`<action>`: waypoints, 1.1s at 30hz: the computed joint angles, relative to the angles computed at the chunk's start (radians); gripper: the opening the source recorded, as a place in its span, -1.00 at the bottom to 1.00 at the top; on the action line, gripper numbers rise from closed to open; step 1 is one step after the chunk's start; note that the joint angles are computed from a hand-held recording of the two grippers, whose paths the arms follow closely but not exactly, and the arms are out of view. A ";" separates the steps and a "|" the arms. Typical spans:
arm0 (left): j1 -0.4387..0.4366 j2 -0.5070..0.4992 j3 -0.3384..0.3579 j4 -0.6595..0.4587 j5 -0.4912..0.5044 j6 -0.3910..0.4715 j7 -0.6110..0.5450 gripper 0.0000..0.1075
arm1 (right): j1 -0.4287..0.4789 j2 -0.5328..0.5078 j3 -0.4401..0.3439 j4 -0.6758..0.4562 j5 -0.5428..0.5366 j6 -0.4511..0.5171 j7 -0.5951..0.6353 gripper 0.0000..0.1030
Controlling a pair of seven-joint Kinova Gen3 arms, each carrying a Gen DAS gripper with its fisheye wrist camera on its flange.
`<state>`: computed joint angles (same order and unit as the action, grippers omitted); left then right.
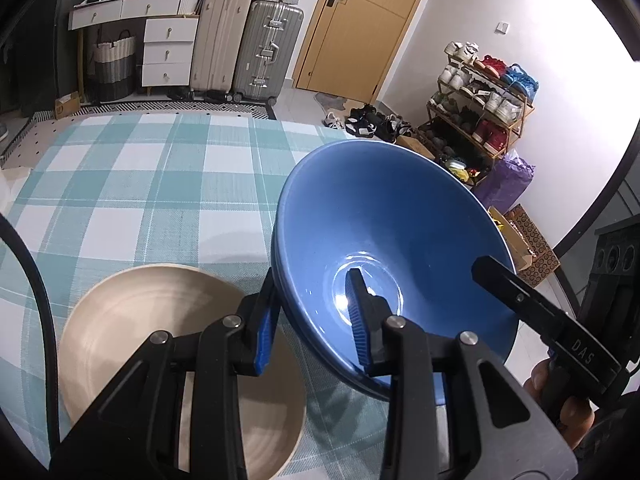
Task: Organize plates and bowls
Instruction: 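Lift the blue bowl stack with both tools over the cream plates, then lower the blue bowl stack onto the cream plate stack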
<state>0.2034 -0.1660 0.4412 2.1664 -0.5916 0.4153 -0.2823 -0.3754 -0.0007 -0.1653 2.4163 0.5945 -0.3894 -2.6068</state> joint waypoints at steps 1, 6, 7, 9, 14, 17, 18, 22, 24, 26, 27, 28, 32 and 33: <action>0.004 -0.008 -0.002 0.000 0.005 0.005 -0.004 -0.46 | -0.005 -0.012 -0.006 -0.002 -0.011 0.013 0.007 -0.13; 0.007 -0.063 0.003 -0.004 0.050 0.053 -0.044 -0.46 | -0.047 -0.050 -0.009 -0.013 -0.049 0.061 0.029 -0.13; 0.005 -0.075 0.005 -0.005 0.062 0.063 -0.056 -0.46 | -0.057 -0.058 -0.010 -0.015 -0.063 0.072 0.041 -0.13; 0.001 -0.101 0.010 -0.007 0.090 0.085 -0.081 -0.46 | -0.077 -0.067 -0.006 -0.017 -0.087 0.084 0.062 -0.13; -0.026 -0.162 0.037 -0.017 0.157 0.126 -0.133 -0.46 | -0.141 -0.099 0.030 -0.029 -0.055 0.127 0.031 -0.13; -0.037 -0.201 0.052 -0.024 0.203 0.154 -0.166 -0.46 | -0.160 -0.124 0.016 -0.038 -0.109 0.168 0.079 -0.13; -0.041 -0.211 0.053 -0.026 0.218 0.161 -0.181 -0.46 | -0.162 -0.134 0.008 -0.038 -0.138 0.179 0.101 -0.13; -0.050 -0.265 0.046 -0.028 0.283 0.194 -0.246 -0.46 | -0.167 -0.160 -0.031 -0.049 -0.243 0.220 0.191 -0.12; -0.063 -0.291 0.047 -0.030 0.310 0.213 -0.276 -0.46 | -0.156 -0.165 -0.059 -0.056 -0.298 0.231 0.238 -0.12; -0.074 -0.320 0.046 -0.033 0.336 0.236 -0.305 -0.46 | -0.128 -0.170 -0.110 -0.063 -0.365 0.239 0.289 -0.13; -0.076 -0.339 0.041 -0.034 0.351 0.253 -0.321 -0.46 | -0.121 -0.171 -0.126 -0.065 -0.391 0.241 0.310 -0.13; -0.081 -0.350 0.037 -0.035 0.364 0.260 -0.336 -0.46 | -0.101 -0.172 -0.160 -0.073 -0.425 0.250 0.338 -0.13; -0.095 -0.415 0.015 -0.032 0.416 0.311 -0.396 -0.46 | -0.002 -0.169 -0.300 -0.097 -0.553 0.269 0.447 -0.12; -0.100 -0.424 0.003 -0.027 0.426 0.312 -0.414 -0.46 | 0.012 -0.163 -0.321 -0.103 -0.575 0.271 0.468 -0.12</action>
